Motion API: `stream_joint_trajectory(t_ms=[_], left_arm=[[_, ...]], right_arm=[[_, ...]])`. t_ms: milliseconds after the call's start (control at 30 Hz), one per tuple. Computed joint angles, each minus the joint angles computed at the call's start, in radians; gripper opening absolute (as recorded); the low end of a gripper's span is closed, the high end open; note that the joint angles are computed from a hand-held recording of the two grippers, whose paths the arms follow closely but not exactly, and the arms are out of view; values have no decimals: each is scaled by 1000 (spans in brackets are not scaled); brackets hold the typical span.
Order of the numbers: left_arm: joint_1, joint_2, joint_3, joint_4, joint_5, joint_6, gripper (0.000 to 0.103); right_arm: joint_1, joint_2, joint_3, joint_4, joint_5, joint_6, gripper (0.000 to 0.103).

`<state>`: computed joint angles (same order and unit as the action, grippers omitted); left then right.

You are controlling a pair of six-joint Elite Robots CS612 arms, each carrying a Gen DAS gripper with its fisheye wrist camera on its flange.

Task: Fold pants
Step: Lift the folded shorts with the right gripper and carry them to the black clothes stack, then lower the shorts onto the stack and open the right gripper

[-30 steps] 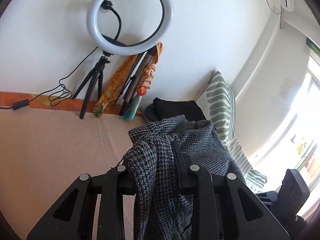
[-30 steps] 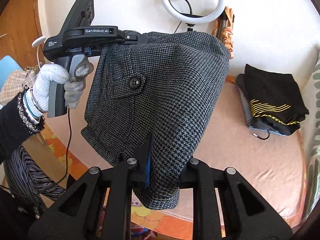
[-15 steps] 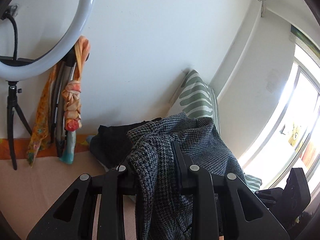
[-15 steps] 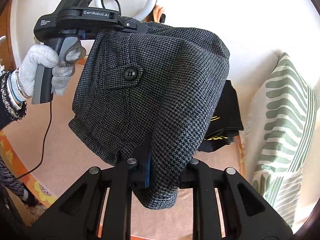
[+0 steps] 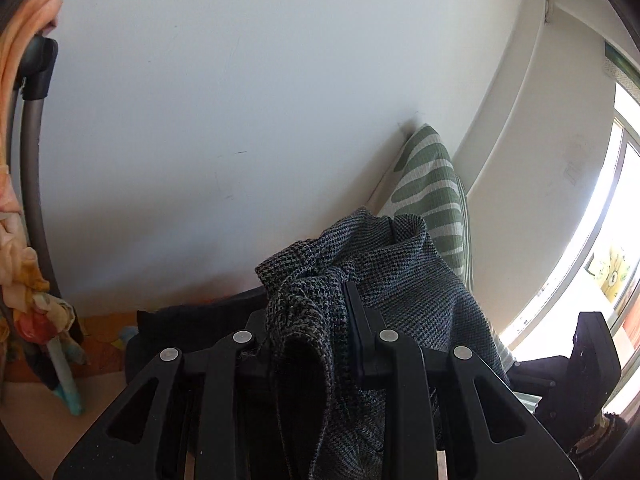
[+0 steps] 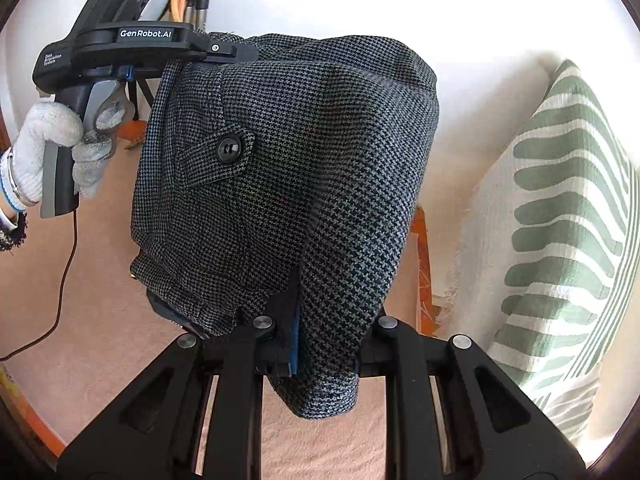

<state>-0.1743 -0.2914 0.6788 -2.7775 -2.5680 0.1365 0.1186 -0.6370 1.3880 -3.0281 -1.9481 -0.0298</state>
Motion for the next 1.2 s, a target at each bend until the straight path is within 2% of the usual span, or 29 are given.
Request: stream_joint_trajectory(t_ms=[133,233,300,333,400,533,567,633,700,733,767,867,900,967,1100,1200], left_arm=[[-23,36,-55,93,101,63,24],[-30,65,-107,143,133,83,25],[-36,77,-144,223,146,119,30],[-36,86,-170,276,139,130,31],[-38,106,-228,368,125,145,33],[-44,57,-142,315,178,200,34],[-45,59,-149,328,181,203,34],[-41,83,-214,421,150,189,36],[-35,126,-318,555,112,183,37],[-33,132,-334,580,109,175,37],[-32,120,-315,564,122,171,37],[-29,63,-209,398,187,163,38],[-27,50,-187,350,205,142,42],[-20,20,-139,291,201,143,44],[-4,-72,22,189,204,209,56],[12,-133,132,116,195,207,58]], right_arm=[[-34,35,-26,13,72,54,19],[-52,33,-17,8,116,112,26],[-69,28,-6,15,148,164,43],[-75,26,-1,21,155,183,47],[-85,21,12,20,180,216,63],[-85,20,30,-16,158,244,78],[-86,22,31,-19,148,248,81],[-86,22,32,-23,146,262,81],[-86,25,35,-37,126,269,81],[-85,25,38,-43,117,279,81],[-80,23,41,-46,109,294,81],[-72,19,55,-64,68,310,81],[-68,17,60,-71,50,315,81],[-61,9,77,-91,35,340,81],[-33,-8,114,-135,-18,374,81],[-7,-22,139,-162,-48,413,81]])
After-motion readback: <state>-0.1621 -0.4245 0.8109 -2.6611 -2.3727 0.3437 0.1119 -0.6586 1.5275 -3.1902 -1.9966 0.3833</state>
